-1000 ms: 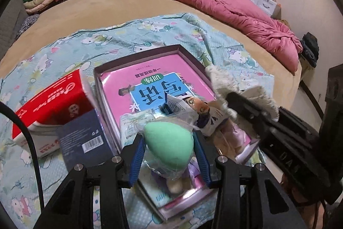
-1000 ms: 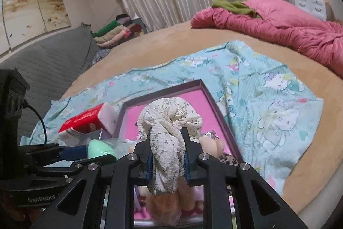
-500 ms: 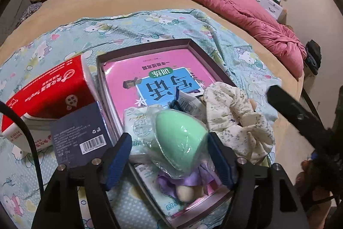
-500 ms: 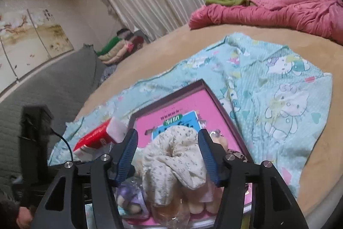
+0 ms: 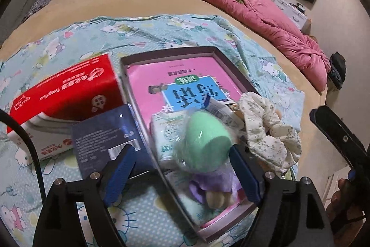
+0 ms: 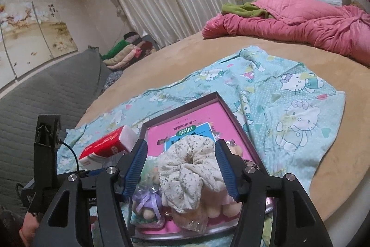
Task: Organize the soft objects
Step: 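Carry green sponge into tray with left while right lowers scrunchie into tray, then open both grippers and withdraw them from the tray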
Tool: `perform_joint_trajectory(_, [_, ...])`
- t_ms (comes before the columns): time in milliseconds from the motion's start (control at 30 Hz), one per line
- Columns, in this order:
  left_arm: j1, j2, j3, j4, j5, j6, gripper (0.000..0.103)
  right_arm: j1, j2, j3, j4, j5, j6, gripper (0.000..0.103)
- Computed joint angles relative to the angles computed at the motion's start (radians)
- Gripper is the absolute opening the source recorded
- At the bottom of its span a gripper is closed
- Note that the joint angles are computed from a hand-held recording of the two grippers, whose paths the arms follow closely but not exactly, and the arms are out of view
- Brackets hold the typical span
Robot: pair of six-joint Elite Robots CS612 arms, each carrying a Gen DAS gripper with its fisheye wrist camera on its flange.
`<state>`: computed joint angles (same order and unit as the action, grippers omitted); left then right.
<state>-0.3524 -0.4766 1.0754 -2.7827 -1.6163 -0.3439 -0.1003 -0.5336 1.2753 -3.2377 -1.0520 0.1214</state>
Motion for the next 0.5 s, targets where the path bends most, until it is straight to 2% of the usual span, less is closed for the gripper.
perform_joint_trajectory(133, [0.001, -0.007, 0.01, -0.008, -0.001, 0.005, 0.083, 0.004, -0.013, 0.018, -0.018, -0.022, 0.002, 0.064])
perform_joint_trajectory(200, [0.001, -0.012, 0.019, -0.011, -0.001, 0.009, 0.083, 0.007, -0.022, 0.03, -0.026, -0.038, 0.012, 0.077])
perform_joint_trajectory(367, [-0.003, -0.037, 0.059, -0.028, 0.011, 0.017, 0.083, 0.024, -0.066, 0.081, -0.019, -0.124, 0.036, 0.078])
perform_joint_trajectory(500, [-0.009, -0.075, 0.117, -0.058, 0.033, 0.032, 0.083, 0.041, -0.107, 0.121, 0.022, -0.204, 0.012, 0.08])
